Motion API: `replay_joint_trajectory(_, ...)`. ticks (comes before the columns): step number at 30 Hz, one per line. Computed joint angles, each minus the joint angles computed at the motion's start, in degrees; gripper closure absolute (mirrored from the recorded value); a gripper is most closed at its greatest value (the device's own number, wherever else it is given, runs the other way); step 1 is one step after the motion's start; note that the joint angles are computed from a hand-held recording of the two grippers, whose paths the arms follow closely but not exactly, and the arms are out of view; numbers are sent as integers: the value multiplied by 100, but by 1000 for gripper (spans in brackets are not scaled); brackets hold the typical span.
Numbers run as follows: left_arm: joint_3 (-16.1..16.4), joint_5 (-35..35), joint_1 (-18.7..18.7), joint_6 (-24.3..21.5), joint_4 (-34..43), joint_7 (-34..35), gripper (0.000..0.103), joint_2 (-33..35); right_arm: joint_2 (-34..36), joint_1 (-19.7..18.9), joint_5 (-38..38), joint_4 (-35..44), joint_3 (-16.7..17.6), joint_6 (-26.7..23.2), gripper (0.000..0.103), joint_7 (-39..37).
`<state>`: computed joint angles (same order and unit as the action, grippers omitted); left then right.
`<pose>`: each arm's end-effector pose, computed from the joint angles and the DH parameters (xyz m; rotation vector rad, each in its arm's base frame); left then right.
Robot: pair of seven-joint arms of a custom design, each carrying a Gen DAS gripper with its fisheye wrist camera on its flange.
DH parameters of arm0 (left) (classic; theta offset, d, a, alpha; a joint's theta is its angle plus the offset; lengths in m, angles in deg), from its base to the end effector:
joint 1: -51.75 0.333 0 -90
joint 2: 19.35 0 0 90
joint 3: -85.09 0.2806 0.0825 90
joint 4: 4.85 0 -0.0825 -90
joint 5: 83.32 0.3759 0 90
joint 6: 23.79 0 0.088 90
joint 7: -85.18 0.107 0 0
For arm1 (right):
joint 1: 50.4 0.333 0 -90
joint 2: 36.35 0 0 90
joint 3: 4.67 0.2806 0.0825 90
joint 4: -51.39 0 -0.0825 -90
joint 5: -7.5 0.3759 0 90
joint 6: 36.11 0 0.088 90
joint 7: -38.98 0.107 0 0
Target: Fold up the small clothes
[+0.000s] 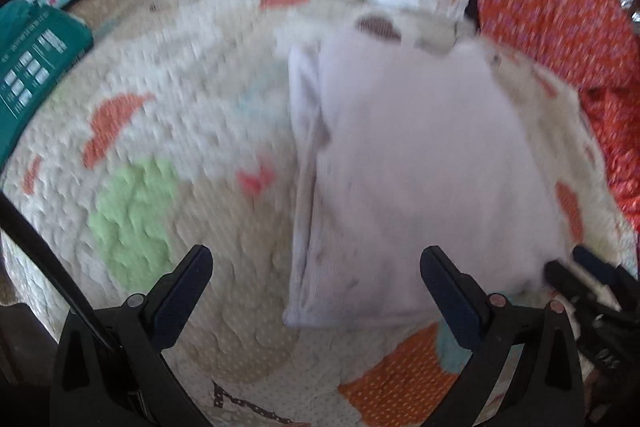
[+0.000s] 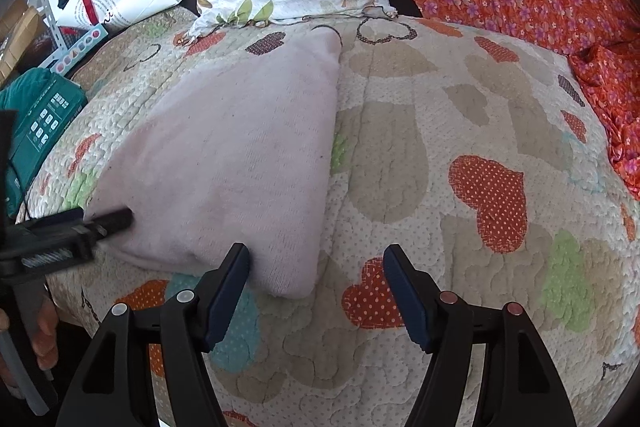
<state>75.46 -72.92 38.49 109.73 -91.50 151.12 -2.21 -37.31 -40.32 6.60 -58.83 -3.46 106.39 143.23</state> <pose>0.6285 -0.2466 0.5206 -1.9133 2.0092 -0.6310 0.5806 0.1161 0.5276 -1.8165 1.8944 -0.4329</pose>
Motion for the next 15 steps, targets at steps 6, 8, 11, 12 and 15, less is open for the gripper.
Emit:
replay_joint_trajectory(6, 13, 59, -103, -1079, 724, 171, 0, 588, 40, -2, 118, 36, -10, -64, 29, -58)
replay_joint_trajectory(8, 35, 116, -130, -1067, 764, 183, 0, 563, 16, -8, 127, 13, -16, -14, 29, -39)
replay_joint_trajectory(11, 36, 162, -136, -764, 540, 221, 0, 399, -46, -22, 74, -85, -19, 253, 29, 107)
replay_joint_trajectory(12, 47, 217, -163, -749, 525, 186, 0, 399, -39, -28, 35, -90, -19, 363, 28, 181)
replay_joint_trajectory(15, 25, 161, -188, -1108, 813, 267, 0, 616, 214, -39, 340, 80, -31, 793, 27, 118)
